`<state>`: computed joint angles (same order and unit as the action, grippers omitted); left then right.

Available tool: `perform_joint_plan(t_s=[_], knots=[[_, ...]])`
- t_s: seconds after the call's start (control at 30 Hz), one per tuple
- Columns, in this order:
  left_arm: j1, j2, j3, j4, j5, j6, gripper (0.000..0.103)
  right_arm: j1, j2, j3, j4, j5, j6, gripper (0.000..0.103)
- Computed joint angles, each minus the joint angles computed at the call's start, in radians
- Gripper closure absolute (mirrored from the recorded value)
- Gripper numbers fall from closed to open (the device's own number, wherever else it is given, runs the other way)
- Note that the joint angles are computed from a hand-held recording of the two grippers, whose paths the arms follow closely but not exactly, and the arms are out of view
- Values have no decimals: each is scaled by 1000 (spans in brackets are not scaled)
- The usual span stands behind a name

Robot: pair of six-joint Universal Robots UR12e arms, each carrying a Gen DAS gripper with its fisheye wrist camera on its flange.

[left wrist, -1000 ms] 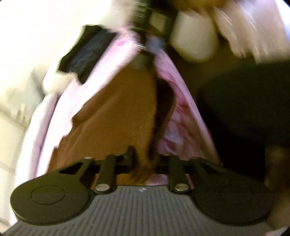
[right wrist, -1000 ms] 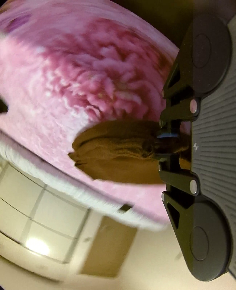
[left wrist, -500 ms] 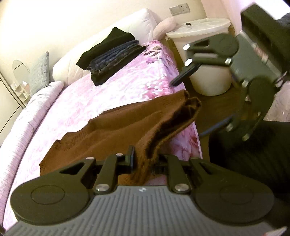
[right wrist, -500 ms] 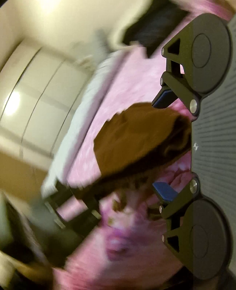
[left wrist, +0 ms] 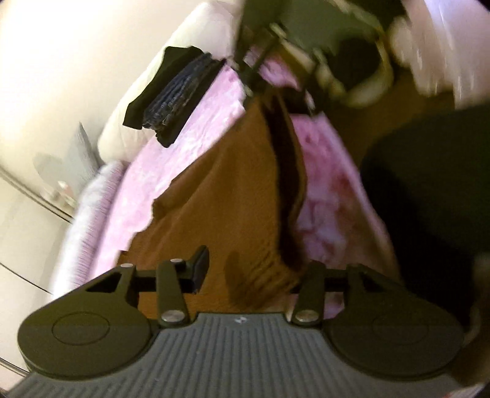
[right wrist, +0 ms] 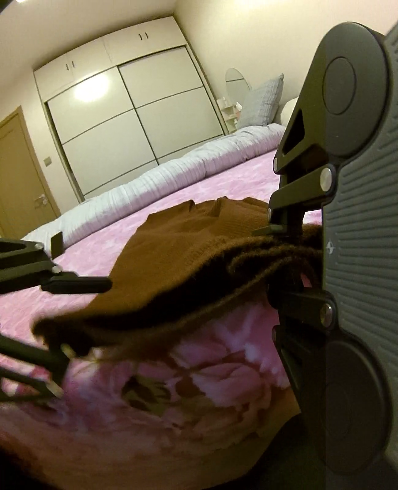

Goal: Fold clothes

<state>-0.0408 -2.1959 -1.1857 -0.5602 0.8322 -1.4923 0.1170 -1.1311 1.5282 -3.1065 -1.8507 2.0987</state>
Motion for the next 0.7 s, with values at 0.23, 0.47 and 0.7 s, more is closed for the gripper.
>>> perform_joint_plan(t_s=[0.23, 0.47, 0.7], knots=[[33, -15, 107, -66, -57, -118, 89, 7, -5, -57, 66, -5, -8, 95], [131, 59, 130, -374, -139, 24, 89, 53, -59, -101, 196, 103, -2, 95], [183, 124, 89, -610, -122, 117, 89, 104, -117, -123, 421, 197, 78, 95]])
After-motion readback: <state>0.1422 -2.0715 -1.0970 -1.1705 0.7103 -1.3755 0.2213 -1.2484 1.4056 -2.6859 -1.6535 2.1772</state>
